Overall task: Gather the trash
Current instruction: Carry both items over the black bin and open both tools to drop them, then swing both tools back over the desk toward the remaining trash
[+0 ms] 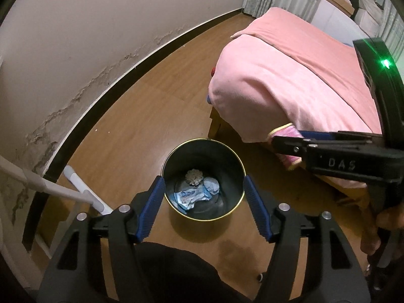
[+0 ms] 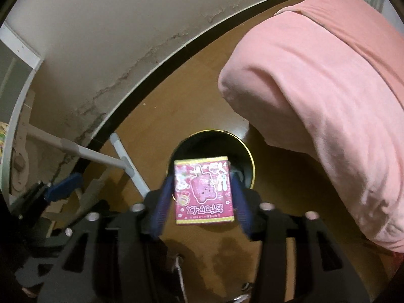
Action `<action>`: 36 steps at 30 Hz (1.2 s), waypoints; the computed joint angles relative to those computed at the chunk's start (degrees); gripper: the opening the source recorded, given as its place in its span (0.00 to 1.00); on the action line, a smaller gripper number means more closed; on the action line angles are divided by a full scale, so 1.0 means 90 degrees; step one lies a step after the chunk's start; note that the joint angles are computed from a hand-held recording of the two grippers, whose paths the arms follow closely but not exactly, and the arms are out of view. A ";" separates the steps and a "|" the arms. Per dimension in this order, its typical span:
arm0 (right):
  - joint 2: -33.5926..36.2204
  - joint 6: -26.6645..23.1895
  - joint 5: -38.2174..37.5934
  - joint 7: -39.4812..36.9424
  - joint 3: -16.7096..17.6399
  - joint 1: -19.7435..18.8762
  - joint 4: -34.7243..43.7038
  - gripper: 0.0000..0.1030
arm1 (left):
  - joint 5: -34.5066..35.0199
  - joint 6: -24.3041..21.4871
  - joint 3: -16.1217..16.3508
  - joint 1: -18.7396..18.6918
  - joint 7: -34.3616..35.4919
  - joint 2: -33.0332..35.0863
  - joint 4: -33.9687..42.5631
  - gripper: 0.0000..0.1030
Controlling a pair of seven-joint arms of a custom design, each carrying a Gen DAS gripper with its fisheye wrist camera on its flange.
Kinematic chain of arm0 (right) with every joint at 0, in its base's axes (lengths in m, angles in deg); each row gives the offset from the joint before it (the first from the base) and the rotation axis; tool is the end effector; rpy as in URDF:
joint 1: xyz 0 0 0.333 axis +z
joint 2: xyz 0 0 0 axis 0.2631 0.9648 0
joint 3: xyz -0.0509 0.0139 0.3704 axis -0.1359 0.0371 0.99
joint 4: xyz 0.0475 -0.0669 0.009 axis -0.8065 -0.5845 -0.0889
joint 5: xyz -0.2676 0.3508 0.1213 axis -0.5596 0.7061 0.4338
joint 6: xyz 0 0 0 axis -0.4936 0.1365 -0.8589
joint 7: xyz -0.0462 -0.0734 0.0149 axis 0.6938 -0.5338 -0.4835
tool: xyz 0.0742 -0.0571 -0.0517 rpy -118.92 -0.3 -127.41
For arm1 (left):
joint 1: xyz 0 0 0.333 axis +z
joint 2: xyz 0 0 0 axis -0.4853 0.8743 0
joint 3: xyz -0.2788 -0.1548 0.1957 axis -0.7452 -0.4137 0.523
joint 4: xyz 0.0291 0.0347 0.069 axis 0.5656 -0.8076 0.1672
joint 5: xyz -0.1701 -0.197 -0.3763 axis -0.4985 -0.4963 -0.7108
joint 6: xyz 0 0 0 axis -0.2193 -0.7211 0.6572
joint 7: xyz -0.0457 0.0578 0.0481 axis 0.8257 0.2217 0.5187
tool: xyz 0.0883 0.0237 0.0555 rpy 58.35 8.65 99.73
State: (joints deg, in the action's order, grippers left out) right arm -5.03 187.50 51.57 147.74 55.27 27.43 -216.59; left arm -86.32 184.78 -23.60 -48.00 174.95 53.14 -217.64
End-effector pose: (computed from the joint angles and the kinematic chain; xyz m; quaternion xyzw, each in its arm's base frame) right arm 0.3830 0.2264 0.3340 -0.5209 0.8157 -0.0610 0.2442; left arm 0.4785 -0.2665 0.3912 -0.4089 0.8798 -0.2372 0.0490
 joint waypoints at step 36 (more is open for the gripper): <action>0.1017 -0.1468 -0.3546 0.1123 0.1540 0.0401 0.3569 0.87 | 0.2058 0.0155 0.2061 0.3242 -0.0986 -0.3098 -0.0965 0.92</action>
State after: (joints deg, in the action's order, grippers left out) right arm 4.12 174.29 19.66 157.84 69.13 31.04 -184.47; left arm -67.80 186.18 -5.05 -18.82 166.08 25.26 -226.33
